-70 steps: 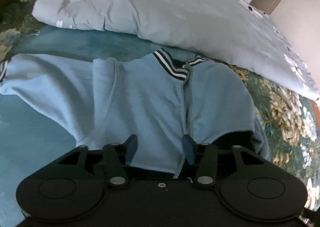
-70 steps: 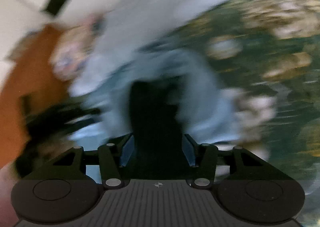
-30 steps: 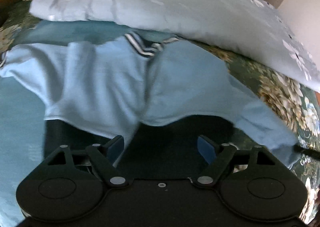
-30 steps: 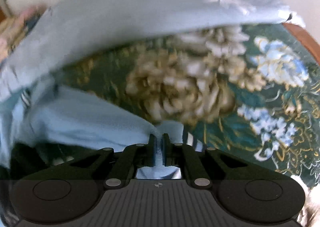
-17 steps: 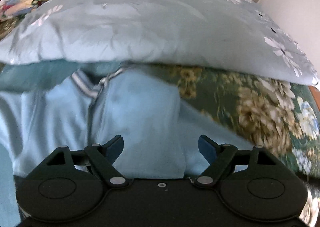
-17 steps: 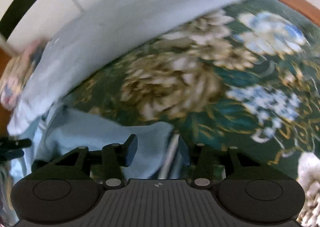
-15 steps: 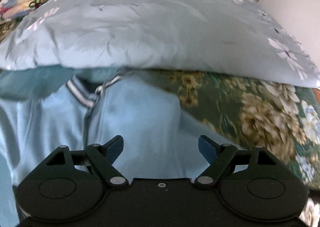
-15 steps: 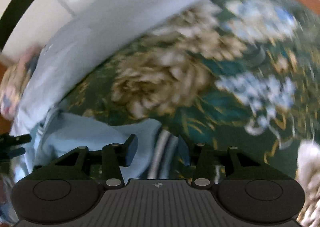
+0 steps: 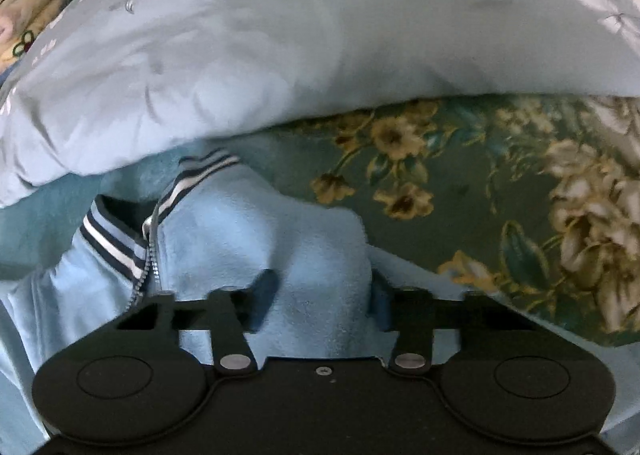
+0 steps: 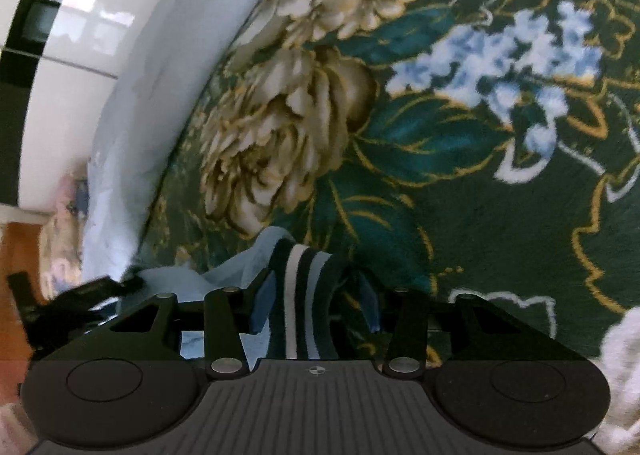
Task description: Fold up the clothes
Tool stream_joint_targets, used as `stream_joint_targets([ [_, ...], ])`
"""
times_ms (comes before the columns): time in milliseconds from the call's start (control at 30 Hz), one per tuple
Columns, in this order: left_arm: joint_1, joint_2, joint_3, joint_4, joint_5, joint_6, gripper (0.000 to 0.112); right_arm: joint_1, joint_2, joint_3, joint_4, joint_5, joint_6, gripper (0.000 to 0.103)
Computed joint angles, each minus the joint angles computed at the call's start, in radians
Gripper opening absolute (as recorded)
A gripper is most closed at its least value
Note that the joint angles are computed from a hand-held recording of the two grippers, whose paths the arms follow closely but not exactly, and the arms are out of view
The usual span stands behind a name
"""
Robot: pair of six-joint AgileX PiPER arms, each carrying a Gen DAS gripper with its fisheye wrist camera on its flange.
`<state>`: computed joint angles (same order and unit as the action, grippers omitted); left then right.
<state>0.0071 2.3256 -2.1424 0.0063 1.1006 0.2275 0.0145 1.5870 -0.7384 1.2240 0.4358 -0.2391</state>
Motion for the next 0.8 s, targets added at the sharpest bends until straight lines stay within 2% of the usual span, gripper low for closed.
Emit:
stream_joint_targets([
  [33, 0.003, -0.006, 0.014, 0.000, -0.012, -0.004, 0.010, -0.003, 0.000, 0.004, 0.022, 0.006, -0.023, 0.043],
  [67, 0.006, -0.018, 0.037, 0.005, -0.033, -0.007, 0.006, -0.008, 0.002, 0.007, 0.056, 0.014, -0.057, 0.043],
  [167, 0.016, -0.051, 0.103, 0.020, -0.100, -0.026, 0.006, -0.030, 0.017, 0.025, 0.197, 0.055, -0.187, 0.040],
  [200, 0.028, -0.051, 0.097, 0.011, -0.099, -0.056, 0.006, -0.038, 0.027, 0.030, 0.247, 0.069, -0.224, 0.039],
  [267, 0.066, -0.027, 0.039, -0.036, -0.053, -0.134, 0.006, -0.051, 0.045, 0.039, 0.341, 0.102, -0.304, 0.032],
  [333, 0.104, 0.010, -0.028, -0.081, 0.015, -0.178, 0.007, -0.047, 0.054, 0.031, 0.349, 0.106, -0.315, 0.028],
  [433, 0.112, -0.005, 0.016, -0.042, -0.013, -0.160, 0.007, -0.047, 0.059, 0.029, 0.410, 0.120, -0.372, 0.016],
  [533, 0.130, -0.024, 0.042, -0.067, -0.019, -0.164, 0.007, -0.057, 0.055, 0.031, 0.488, 0.136, -0.448, 0.009],
  [667, 0.127, -0.046, 0.045, -0.101, -0.022, -0.141, 0.007, -0.092, 0.067, -0.038, 0.417, 0.166, -0.448, 0.007],
  [800, 0.139, -0.060, 0.026, -0.232, -0.036, -0.109, 0.007, -0.146, 0.057, -0.135, 0.370, 0.154, -0.485, 0.007],
])
